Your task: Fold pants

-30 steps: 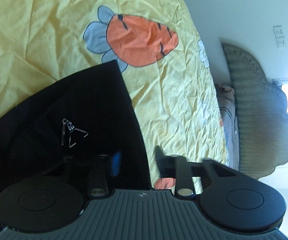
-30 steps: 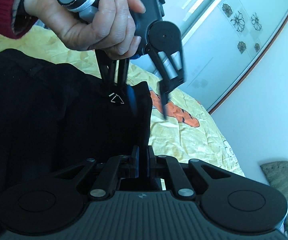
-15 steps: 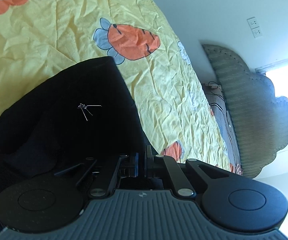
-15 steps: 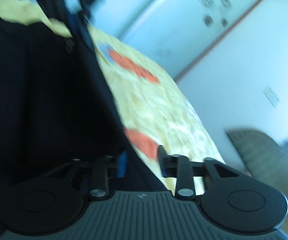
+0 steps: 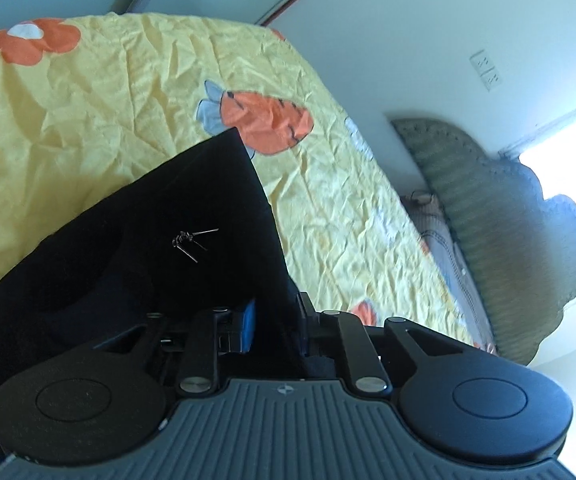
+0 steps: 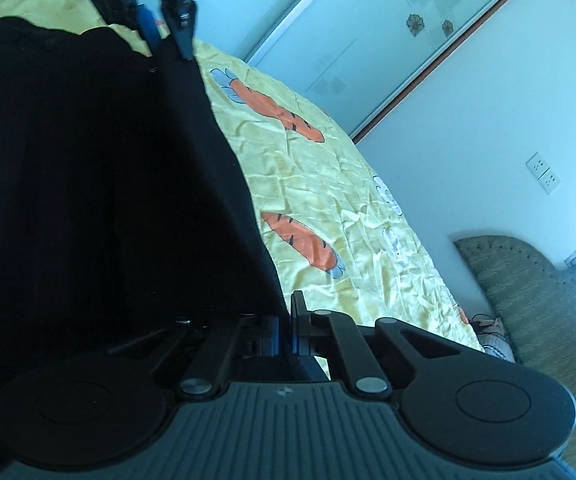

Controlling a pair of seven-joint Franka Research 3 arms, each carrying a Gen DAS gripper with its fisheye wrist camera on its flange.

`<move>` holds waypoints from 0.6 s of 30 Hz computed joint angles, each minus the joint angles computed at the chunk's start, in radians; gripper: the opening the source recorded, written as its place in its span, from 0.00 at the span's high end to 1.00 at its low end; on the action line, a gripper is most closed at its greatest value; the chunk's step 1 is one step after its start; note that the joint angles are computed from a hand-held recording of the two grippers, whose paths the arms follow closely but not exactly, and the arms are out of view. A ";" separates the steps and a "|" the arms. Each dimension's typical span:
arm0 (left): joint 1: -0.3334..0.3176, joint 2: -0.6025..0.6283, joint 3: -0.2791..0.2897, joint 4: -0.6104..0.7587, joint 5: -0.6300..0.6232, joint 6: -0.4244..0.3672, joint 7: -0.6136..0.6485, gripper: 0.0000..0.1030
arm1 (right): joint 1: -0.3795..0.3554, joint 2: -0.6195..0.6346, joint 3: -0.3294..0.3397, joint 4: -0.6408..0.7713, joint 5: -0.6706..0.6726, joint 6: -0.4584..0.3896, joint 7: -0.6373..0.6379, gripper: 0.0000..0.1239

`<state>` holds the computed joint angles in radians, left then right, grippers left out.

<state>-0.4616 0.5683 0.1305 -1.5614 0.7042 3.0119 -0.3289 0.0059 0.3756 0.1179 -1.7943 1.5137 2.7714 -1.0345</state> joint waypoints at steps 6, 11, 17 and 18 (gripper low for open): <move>-0.013 0.027 0.026 0.028 0.015 -0.004 -0.067 0.85 | 0.000 -0.036 0.003 -0.055 0.086 0.013 -0.078 0.96; -0.057 -0.040 0.075 -0.059 0.085 0.043 -0.097 0.94 | 0.016 -0.122 -0.036 -0.142 0.119 -0.017 -0.057 0.96; -0.076 -0.179 0.087 -0.228 0.236 0.098 -0.144 0.94 | 0.043 -0.254 -0.080 -0.280 0.142 -0.065 -0.054 0.96; -0.062 -0.199 0.069 -0.254 0.243 0.099 -0.146 0.94 | 0.049 -0.273 -0.086 -0.301 0.139 -0.069 -0.053 0.96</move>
<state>-0.5234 0.3696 0.2000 -1.8156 0.9470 3.1109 -0.4751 0.0547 0.1025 0.0317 -2.0957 1.6530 2.7027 -1.0875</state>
